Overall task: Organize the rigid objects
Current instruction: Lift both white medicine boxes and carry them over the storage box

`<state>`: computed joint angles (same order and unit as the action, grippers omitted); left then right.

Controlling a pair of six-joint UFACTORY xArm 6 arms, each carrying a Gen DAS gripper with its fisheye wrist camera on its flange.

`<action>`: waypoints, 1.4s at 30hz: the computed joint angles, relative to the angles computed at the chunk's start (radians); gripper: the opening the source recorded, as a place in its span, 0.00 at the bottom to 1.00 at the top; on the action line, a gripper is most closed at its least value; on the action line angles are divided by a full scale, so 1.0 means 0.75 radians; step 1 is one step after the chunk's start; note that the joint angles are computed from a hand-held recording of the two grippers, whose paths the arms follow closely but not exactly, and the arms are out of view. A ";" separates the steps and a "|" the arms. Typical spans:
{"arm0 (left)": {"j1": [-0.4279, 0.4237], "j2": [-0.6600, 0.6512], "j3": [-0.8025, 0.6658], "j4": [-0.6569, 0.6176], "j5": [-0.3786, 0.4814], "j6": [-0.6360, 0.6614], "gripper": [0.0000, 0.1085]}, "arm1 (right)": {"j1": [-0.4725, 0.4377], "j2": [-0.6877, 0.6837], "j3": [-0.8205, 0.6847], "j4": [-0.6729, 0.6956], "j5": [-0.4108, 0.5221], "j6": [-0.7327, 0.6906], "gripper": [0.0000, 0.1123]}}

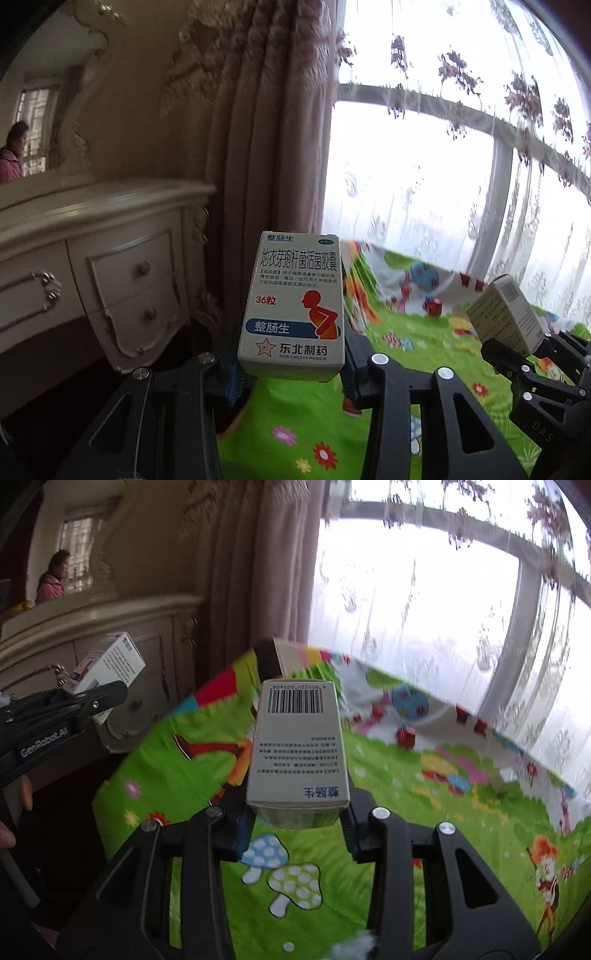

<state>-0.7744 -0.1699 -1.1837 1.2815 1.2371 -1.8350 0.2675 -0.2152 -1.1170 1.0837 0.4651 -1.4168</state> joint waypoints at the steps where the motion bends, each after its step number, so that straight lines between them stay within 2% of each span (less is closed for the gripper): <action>1: -0.040 -0.018 -0.001 0.052 0.084 -0.019 0.39 | 0.018 -0.045 0.020 0.109 -0.026 -0.110 0.39; 5: -0.161 -0.063 -0.007 0.196 0.329 -0.053 0.39 | 0.079 -0.186 0.069 0.401 -0.042 -0.413 0.39; 9: -0.252 -0.076 -0.031 0.266 0.509 -0.036 0.39 | 0.101 -0.298 0.102 0.560 0.020 -0.554 0.39; 12: -0.300 -0.079 -0.060 0.294 0.581 -0.003 0.39 | 0.072 -0.357 0.118 0.646 0.087 -0.612 0.39; 15: -0.358 -0.056 -0.095 0.365 0.649 0.055 0.39 | 0.040 -0.400 0.123 0.739 0.098 -0.665 0.39; 19: -0.411 -0.011 -0.163 0.453 0.656 0.129 0.39 | -0.023 -0.444 0.119 0.824 0.071 -0.712 0.39; 23: -0.428 0.052 -0.255 0.518 0.566 0.197 0.39 | -0.080 -0.508 0.141 0.914 -0.017 -0.787 0.39; 29: -0.416 0.181 -0.428 0.562 0.319 0.292 0.39 | -0.194 -0.583 0.169 0.973 -0.129 -0.832 0.39; 36: -0.414 0.357 -0.658 0.596 0.057 0.365 0.39 | -0.421 -0.638 0.189 1.041 -0.103 -0.850 0.39; 42: -0.424 0.528 -0.877 0.578 -0.191 0.429 0.39 | -0.662 -0.679 0.203 1.083 -0.070 -0.832 0.39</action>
